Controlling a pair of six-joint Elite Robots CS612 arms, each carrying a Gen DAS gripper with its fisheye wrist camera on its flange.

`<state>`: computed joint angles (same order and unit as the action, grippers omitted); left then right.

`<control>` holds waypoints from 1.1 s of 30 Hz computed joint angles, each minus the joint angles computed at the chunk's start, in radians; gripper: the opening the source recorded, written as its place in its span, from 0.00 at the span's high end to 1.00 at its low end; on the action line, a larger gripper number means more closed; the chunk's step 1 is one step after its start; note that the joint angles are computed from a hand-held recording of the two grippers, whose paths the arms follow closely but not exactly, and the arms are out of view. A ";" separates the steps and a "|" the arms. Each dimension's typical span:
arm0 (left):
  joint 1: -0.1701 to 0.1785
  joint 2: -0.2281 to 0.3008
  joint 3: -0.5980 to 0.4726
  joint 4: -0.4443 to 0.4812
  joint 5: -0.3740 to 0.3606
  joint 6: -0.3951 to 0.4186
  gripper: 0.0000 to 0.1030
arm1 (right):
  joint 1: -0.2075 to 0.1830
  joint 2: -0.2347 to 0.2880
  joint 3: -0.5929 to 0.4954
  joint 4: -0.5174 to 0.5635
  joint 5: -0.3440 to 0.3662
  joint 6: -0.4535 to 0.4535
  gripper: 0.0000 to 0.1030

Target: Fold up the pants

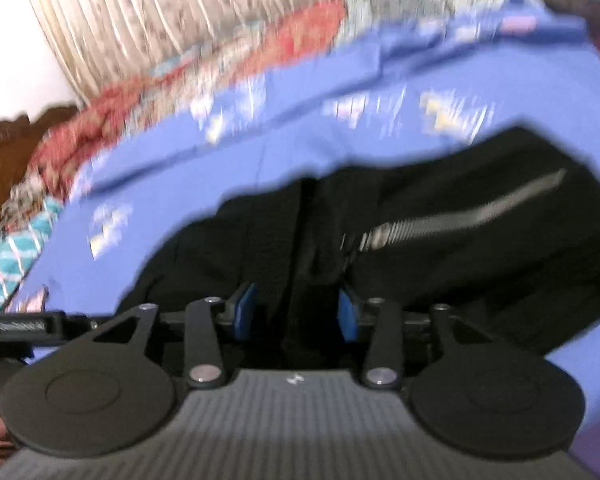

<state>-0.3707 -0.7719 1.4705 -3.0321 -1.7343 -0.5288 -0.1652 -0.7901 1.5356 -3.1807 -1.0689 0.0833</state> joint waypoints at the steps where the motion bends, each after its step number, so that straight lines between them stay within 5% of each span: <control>1: 0.006 0.004 -0.007 -0.002 -0.009 -0.013 0.25 | -0.002 -0.001 0.009 -0.060 -0.020 0.022 0.53; 5: 0.033 0.045 -0.069 0.008 -0.092 -0.058 0.15 | -0.019 0.006 0.008 -0.176 0.039 0.065 0.53; 8: 0.057 0.101 -0.148 0.030 -0.207 -0.130 0.03 | -0.020 0.010 -0.007 -0.089 0.166 -0.010 0.54; 11: 0.087 0.179 -0.233 -0.022 -0.385 -0.299 0.00 | -0.005 0.011 -0.025 0.035 0.227 -0.127 0.56; 14: 0.092 0.197 -0.234 -0.092 -0.400 -0.392 0.00 | 0.012 0.005 -0.044 0.158 0.230 -0.243 0.59; 18: 0.103 0.189 -0.199 -0.168 -0.389 -0.420 0.00 | 0.022 0.008 -0.071 0.183 0.258 -0.310 0.59; 23: 0.106 0.201 -0.228 -0.089 -0.357 -0.427 0.02 | 0.034 0.019 -0.092 0.232 0.297 -0.377 0.59; 24: 0.099 0.201 -0.236 -0.071 -0.337 -0.393 0.14 | 0.041 0.015 -0.088 0.283 0.272 -0.425 0.60; 25: 0.092 0.197 -0.241 -0.048 -0.320 -0.342 0.51 | 0.054 0.013 -0.097 0.375 0.213 -0.474 0.63; 26: 0.084 0.197 -0.258 0.004 -0.317 -0.287 0.65 | 0.061 0.020 -0.107 0.455 0.159 -0.482 0.64; 29: 0.055 0.173 -0.255 0.053 -0.221 -0.180 0.78 | 0.046 0.026 -0.103 0.476 0.191 -0.399 0.67; 33: 0.028 0.127 -0.211 -0.144 -0.171 0.025 0.79 | 0.046 0.023 -0.099 0.395 0.226 -0.397 0.66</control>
<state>-0.3431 -0.6446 1.2596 -3.1763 -1.9054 -0.5039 -0.1191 -0.7674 1.4362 -2.7857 -0.8426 -0.3134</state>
